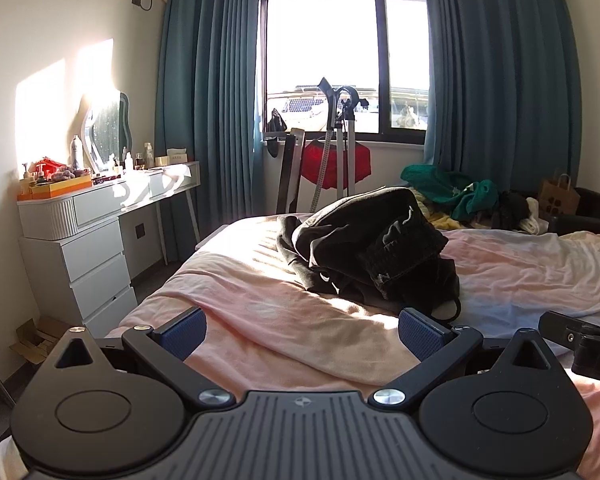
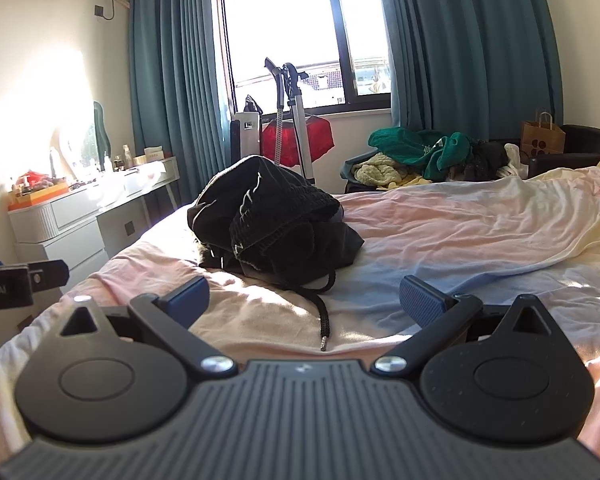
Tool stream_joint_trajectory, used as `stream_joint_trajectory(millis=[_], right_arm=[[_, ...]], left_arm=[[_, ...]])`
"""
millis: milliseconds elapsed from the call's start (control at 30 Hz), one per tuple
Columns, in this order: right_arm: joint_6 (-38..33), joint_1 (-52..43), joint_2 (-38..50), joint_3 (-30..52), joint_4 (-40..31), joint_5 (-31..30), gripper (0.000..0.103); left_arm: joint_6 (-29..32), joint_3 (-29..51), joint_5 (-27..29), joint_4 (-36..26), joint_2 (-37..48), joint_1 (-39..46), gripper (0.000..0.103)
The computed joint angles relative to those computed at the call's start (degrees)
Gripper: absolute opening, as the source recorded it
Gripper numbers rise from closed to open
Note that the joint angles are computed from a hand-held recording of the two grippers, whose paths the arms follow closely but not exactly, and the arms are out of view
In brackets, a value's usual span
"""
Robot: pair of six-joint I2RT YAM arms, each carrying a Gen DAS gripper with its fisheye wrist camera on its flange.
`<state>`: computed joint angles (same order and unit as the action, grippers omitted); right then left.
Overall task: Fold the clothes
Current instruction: 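Move both tools toward the black pants lying on the bed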
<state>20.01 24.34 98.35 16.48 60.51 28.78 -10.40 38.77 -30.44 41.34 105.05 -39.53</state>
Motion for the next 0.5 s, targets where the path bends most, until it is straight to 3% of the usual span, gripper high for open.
stream_joint_trajectory(millis=[133,300,500], right_arm=[[0.3,-0.4,1.5,-0.5,3.5,-0.5,0.103],[0.8,-1.0,3.4,-0.9,8.0,-1.2,0.103],[1.0,-1.1,5.6,-1.8,13.5,-1.3,0.103]], left_arm=[[0.9,1.2,-2.6,0.7,1.5,-1.1,0.103],[-0.7,-1.1,-0.5,4.0,1.5,0.3,0.103],[0.8,-0.9,-2.8,6.2,3.1,-0.1,0.103]])
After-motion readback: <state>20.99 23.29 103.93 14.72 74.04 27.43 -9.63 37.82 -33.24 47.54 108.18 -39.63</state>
